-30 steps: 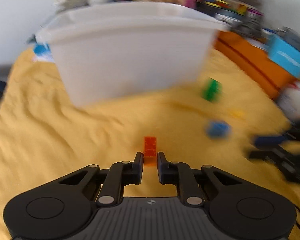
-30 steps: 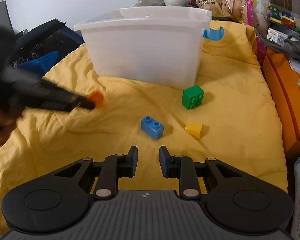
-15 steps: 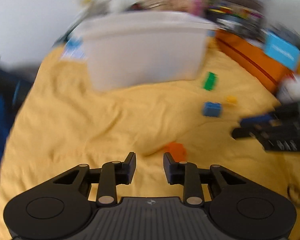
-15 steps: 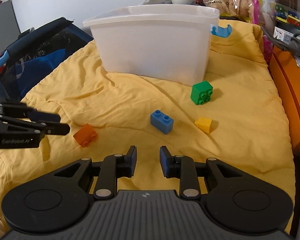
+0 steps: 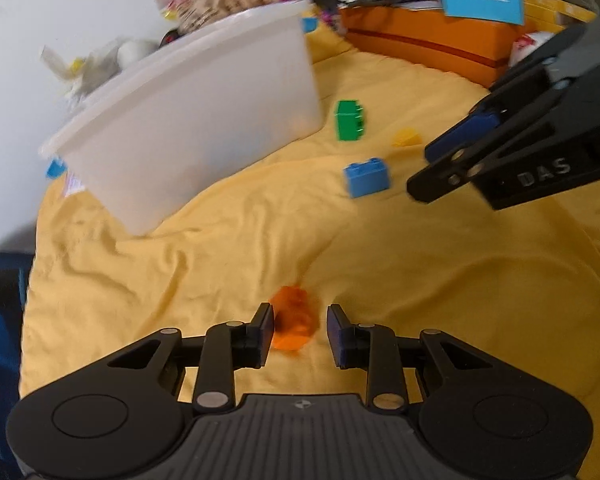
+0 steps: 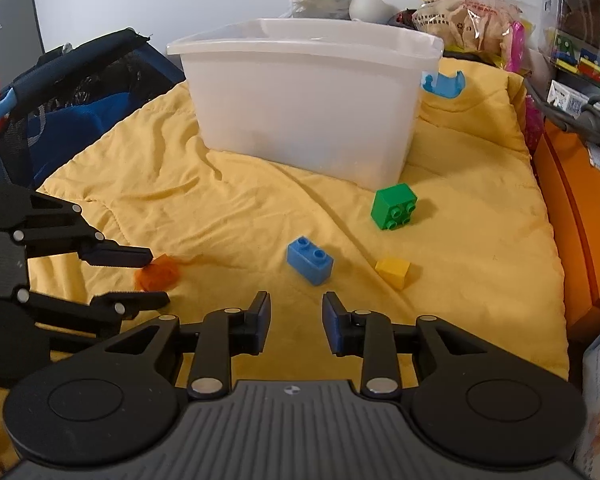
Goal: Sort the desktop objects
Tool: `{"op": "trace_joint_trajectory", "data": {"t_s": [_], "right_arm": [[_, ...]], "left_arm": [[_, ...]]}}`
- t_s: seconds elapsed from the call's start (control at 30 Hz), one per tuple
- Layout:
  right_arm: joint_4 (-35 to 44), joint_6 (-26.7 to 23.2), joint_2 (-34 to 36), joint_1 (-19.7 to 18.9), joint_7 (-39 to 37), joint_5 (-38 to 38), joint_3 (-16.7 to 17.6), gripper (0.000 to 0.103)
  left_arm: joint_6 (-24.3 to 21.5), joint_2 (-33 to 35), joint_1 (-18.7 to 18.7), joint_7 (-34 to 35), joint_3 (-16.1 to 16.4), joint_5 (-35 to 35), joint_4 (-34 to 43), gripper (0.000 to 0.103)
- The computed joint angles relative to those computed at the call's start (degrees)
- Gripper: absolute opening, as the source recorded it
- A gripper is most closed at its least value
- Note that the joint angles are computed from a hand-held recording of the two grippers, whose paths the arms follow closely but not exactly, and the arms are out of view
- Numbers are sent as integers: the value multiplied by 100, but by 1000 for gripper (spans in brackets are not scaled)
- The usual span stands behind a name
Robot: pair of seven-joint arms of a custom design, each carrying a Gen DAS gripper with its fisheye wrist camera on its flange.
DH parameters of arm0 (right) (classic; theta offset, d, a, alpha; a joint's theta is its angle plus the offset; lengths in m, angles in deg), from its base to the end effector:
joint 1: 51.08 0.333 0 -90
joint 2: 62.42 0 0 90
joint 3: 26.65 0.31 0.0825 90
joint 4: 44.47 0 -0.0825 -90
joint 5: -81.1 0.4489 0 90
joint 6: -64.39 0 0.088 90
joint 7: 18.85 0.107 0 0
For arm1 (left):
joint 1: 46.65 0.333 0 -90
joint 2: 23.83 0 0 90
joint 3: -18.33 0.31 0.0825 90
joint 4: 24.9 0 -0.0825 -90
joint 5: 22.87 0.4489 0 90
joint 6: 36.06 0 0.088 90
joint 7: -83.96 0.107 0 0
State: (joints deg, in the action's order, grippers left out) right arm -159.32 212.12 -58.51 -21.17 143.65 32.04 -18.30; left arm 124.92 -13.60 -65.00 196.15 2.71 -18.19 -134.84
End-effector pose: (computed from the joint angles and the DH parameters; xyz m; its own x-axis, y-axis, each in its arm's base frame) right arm 0.5129 0.4195 0.4374 0.0344 -0.9990 -0.0275 -0.7176 -0.0056 -0.6965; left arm 0.5843 -0.3882 0.4501 -0.7712 -0.5765 -0.2701 -0.3326 0.7266 -0.6011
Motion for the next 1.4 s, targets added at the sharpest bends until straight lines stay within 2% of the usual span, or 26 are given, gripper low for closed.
{"op": "trace_joint_trajectory", "data": {"t_s": [0.13,0.2,0.27,0.3,0.37,0.43,0.53,0.57,0.6,0.63,0.73,0.83,0.9,0.93,1.07,1.13,1.17,1.2,1.23,1.3,1.4], "right_arm": [[168,-6,148,7,-74,-402,-53,33],[294,-55,255,7,-257,-430,-89,37],[329,105,316,-27,-397,-413,-153,50],[360,217,368,-55,-516,-343,-179,53],[374,494,448,-105,-868,-155,-217,54],[444,544,566,-78,-1092,-111,-270,54],[550,360,713,-22,-1312,142,-311,47],[529,382,716,-41,-1452,370,-300,37],[471,455,683,-24,-1411,461,-315,32],[435,459,643,0,-1395,527,-322,19],[563,-141,594,171,-1244,640,-268,18],[648,-383,593,262,-1097,674,-206,18],[705,-505,627,335,-1022,571,-190,31],[756,-569,668,369,-929,456,-205,43],[853,-699,719,409,-458,207,-265,46],[909,-637,784,382,-257,191,-299,45],[942,-643,823,375,-187,193,-316,44],[984,-652,871,350,-234,288,-315,38],[998,-603,900,306,-399,462,-295,17],[1021,-632,901,309,-639,565,-297,17],[974,-662,734,390,-594,208,-341,17]], "left_arm": [[-73,8,92,119,-66,-363,4,21],[-112,32,106,124,-76,-485,29,21],[-201,29,130,138,-92,-628,58,21],[-235,26,141,170,-101,-687,64,21],[-249,25,138,208,-94,-712,71,21],[-260,24,137,200,-91,-762,71,21],[-302,27,151,121,-91,-899,91,22],[-299,26,149,97,-87,-913,88,22],[-282,15,154,101,-86,-927,71,23],[-237,0,142,75,-72,-888,39,24],[-109,-37,117,-6,-50,-795,-51,24],[-81,-39,114,-120,-44,-797,-64,24],[-61,-44,106,-191,-38,-765,-75,24],[-49,-45,100,-225,-34,-741,-82,24],[-71,-50,120,-307,-59,-821,-85,23],[-96,-35,158,-252,-95,-963,-58,17],[-80,-31,154,-250,-88,-951,-58,17],[-73,-25,135,-273,-70,-886,-51,17],[-80,-23,128,-276,-61,-846,-36,17],[-63,-32,136,-276,-60,-842,3,17],[120,-36,182,-215,-84,-984,139,17]]}}
